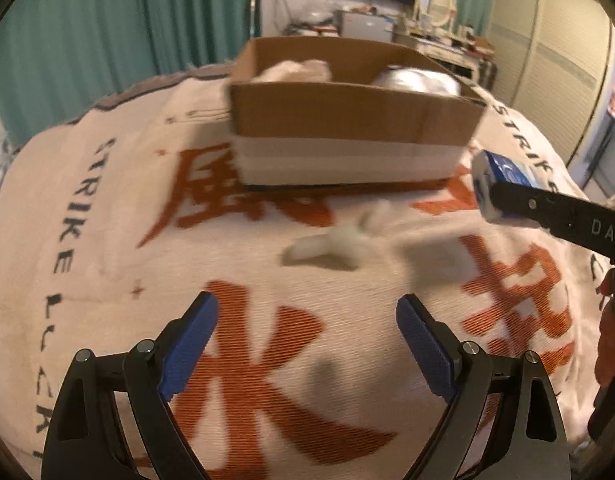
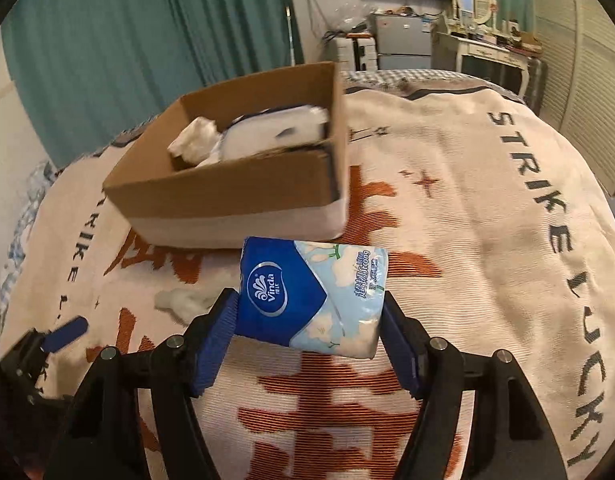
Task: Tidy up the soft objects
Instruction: 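Grasp the blue Vinda tissue pack with the right tool while the left tool grasps the white glove, then carry the tissue pack and glove into the box and release both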
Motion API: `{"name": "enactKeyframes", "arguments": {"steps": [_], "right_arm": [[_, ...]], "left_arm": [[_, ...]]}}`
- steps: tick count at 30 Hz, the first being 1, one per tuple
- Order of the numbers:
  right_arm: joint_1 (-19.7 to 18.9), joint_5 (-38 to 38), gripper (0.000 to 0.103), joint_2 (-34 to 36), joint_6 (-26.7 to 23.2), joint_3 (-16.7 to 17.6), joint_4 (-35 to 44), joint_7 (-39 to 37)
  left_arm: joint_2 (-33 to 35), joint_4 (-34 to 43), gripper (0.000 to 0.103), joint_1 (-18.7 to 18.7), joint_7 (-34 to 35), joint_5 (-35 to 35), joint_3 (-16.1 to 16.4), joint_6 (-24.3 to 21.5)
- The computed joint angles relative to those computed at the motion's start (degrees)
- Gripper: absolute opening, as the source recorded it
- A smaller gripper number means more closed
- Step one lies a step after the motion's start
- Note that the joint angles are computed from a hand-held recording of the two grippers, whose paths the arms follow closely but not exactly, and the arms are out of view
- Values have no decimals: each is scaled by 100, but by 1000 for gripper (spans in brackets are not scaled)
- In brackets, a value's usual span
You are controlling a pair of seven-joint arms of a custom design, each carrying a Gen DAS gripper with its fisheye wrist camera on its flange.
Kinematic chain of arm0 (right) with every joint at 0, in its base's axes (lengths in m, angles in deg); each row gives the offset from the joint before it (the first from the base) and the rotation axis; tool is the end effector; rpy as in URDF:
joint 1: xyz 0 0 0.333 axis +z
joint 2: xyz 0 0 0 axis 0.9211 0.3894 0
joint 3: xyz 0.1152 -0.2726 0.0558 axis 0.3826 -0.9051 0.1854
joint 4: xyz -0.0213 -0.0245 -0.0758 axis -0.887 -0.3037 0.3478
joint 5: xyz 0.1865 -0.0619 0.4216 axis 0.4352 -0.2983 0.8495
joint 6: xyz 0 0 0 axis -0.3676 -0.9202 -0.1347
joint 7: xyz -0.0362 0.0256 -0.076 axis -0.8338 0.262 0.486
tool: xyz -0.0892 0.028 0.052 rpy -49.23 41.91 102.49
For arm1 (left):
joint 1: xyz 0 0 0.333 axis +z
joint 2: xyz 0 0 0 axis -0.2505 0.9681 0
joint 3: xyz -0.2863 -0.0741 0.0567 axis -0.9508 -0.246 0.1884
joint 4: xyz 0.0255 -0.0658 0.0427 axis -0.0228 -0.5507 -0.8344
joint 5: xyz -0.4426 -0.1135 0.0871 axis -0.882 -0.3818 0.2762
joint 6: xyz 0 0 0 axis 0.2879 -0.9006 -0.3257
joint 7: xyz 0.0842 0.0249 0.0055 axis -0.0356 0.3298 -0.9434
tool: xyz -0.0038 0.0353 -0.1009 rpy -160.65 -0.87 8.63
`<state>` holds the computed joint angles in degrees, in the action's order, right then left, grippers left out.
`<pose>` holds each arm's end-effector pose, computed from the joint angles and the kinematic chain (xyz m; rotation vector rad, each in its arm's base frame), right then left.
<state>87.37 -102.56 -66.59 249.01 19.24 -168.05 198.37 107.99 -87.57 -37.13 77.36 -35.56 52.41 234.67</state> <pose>0.6368 0.2537 0.3446 -1.4740 2.0381 -0.5947 0.6796 -0.3624 0.3249 -1.4112 2.2867 -0.8340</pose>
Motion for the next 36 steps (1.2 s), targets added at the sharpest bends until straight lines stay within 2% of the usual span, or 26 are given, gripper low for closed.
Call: {"name": "enactKeyframes", "arguments": {"steps": [3, 6, 8, 14, 16, 17, 19, 22, 23, 26, 31, 33, 36], "right_arm": [[-59, -29, 69, -90, 107, -49, -144, 125], [-53, -140, 69, -18, -135, -69, -73, 242], [-84, -131, 69, 71, -48, -73, -37, 274], [-95, -124, 69, 317, 160, -177, 103, 375], [-131, 10, 69, 389, 340, -193, 124, 350], [-152, 94, 69, 400, 482, -203, 103, 350], [-64, 36, 69, 387, 577, -321, 91, 491], [-13, 14, 69, 382, 442, -325, 156, 413], [-27, 45, 69, 387, 523, -318, 144, 411], [-48, 248, 69, 411, 561, -264, 134, 240], [59, 216, 69, 248, 379, -265, -7, 184], [103, 80, 69, 107, 283, -259, -116, 262], [101, -154, 69, -143, 230, -199, -314, 451]], "left_arm": [[252, 389, 91, -240, -389, 83, 145, -185], [637, 889, 91, -404, -656, 196, 242, -249], [932, 1334, 90, -562, -901, 349, 410, -521], [1847, 2614, 89, -411, -954, 301, 225, -1172], [2009, 2798, 88, -411, -1035, 305, 244, -1228], [2010, 2765, 88, -422, -1123, 318, 276, -1128], [1971, 2654, 80, -422, -1189, 345, 296, -924], [1858, 2447, 59, -349, -997, 343, 221, -737], [1801, 2353, 50, -288, -893, 294, 151, -682], [1609, 2017, 32, 1, -396, -14, -189, -511], [1083, 1229, 32, 196, 128, -363, -362, -181], [763, 788, 32, 395, 464, -597, -572, -1], [313, 245, 32, 458, 772, -780, -642, 250]]}}
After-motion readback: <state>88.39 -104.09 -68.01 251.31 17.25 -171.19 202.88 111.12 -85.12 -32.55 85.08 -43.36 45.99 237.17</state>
